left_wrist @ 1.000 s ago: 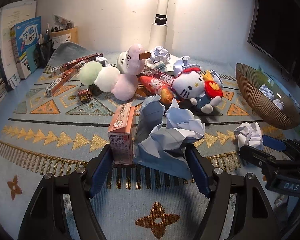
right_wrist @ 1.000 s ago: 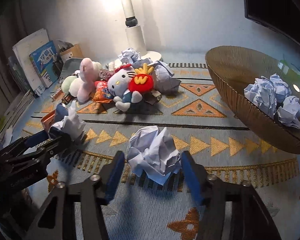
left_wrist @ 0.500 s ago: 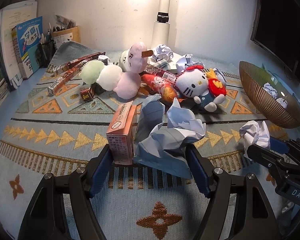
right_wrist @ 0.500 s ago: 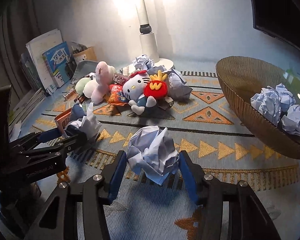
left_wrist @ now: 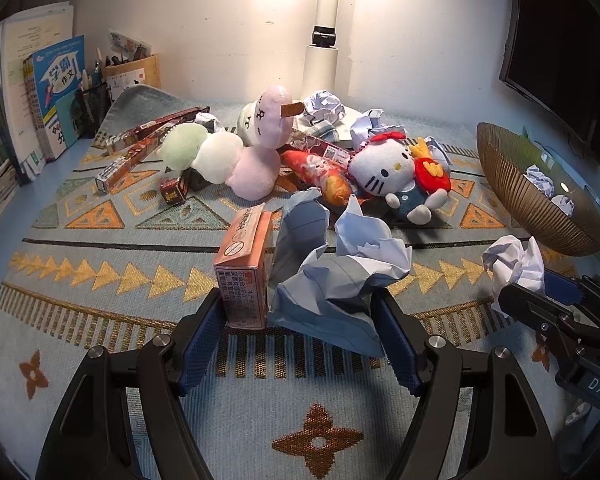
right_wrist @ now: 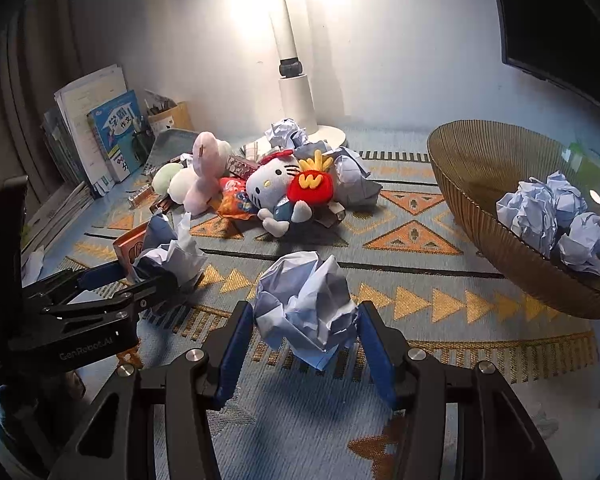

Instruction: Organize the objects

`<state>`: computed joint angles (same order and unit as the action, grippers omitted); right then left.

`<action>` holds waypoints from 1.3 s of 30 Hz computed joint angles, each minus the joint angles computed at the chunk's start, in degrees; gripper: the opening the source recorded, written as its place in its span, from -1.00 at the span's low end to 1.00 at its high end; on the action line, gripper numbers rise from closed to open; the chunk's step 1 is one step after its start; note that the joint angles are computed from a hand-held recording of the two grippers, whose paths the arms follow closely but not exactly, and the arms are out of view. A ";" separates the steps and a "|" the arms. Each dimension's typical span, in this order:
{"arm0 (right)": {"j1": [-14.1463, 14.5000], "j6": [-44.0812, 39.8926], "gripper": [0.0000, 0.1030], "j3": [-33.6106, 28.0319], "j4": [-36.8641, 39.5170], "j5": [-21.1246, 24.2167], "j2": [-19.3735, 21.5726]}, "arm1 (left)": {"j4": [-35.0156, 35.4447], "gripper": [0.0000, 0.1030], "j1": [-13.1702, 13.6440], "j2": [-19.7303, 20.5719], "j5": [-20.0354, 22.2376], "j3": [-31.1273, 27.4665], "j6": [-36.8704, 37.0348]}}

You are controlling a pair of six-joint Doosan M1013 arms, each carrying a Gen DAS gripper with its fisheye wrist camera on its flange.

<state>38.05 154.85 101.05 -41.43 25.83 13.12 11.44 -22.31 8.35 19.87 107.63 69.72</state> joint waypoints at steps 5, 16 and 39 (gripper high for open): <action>-0.21 -1.05 0.02 -0.16 1.76 0.43 0.11 | 4.60 0.40 -0.84 0.36 2.01 -0.62 -3.20; -0.33 -1.97 0.02 -0.60 3.45 2.49 0.42 | 7.01 0.38 -1.04 0.54 3.07 -0.83 -5.91; -1.22 -6.13 0.06 -1.06 8.74 1.89 0.76 | -12.24 0.13 1.19 -0.51 -1.56 0.55 10.87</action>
